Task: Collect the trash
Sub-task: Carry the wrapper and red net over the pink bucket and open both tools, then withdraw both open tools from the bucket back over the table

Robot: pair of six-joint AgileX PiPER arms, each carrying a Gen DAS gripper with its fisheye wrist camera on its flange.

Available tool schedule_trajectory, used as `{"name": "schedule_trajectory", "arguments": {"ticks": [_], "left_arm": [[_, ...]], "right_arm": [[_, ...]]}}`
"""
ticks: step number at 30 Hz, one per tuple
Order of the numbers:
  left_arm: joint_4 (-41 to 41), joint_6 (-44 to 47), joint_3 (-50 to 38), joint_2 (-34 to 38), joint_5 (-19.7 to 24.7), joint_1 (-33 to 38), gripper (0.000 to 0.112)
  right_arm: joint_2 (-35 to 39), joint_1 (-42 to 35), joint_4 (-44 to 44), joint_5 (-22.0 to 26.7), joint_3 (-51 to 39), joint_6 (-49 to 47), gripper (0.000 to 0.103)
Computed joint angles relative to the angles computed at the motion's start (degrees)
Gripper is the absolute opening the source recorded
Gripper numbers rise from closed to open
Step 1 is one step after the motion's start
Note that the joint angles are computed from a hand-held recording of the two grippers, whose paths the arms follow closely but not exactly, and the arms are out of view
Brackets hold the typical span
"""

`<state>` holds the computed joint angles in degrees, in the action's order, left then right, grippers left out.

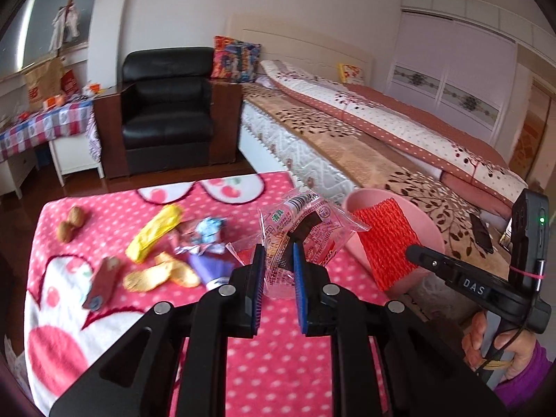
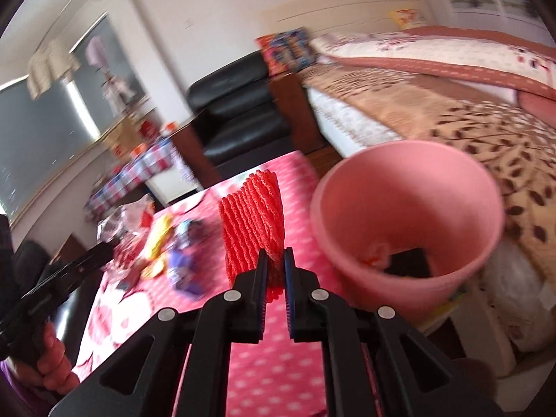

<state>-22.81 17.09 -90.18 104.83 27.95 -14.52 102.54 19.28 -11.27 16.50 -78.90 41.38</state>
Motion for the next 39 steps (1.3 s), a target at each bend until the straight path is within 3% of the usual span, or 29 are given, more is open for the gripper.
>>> {"name": "schedule_trajectory", "arguments": {"ticks": [4, 15, 27, 31, 35, 39], "left_arm": [[1.5, -1.5, -5.41, 3.49, 1.37, -3.23, 0.015], [7.25, -5.83, -23.87, 16.63, 6.72, -11.07, 0.015], [11.69, -11.17, -45.32, 31.05, 15.48, -14.6, 0.015], [12.63, -12.98, -55.86, 36.48, 21.59, -14.88, 0.024], [12.29, -14.26, -67.03, 41.8, 27.83, -14.8, 0.04], [11.3, -13.56, -63.61, 39.94, 26.22, -14.71, 0.041]], "right_arm": [[-1.49, -3.0, -9.22, -0.32, 2.43, 9.49, 0.008], [-1.11, -7.92, -24.96, 2.51, 3.28, 23.55, 0.009], [1.5, -11.45, -21.32, 3.06, 2.58, 21.07, 0.009], [2.26, -12.03, -21.1, 2.98, 2.24, 20.97, 0.01], [2.8, -12.39, -21.54, 2.67, 1.96, 21.23, 0.011], [2.81, -12.44, -22.33, 2.6, 1.97, 21.61, 0.017]]}}
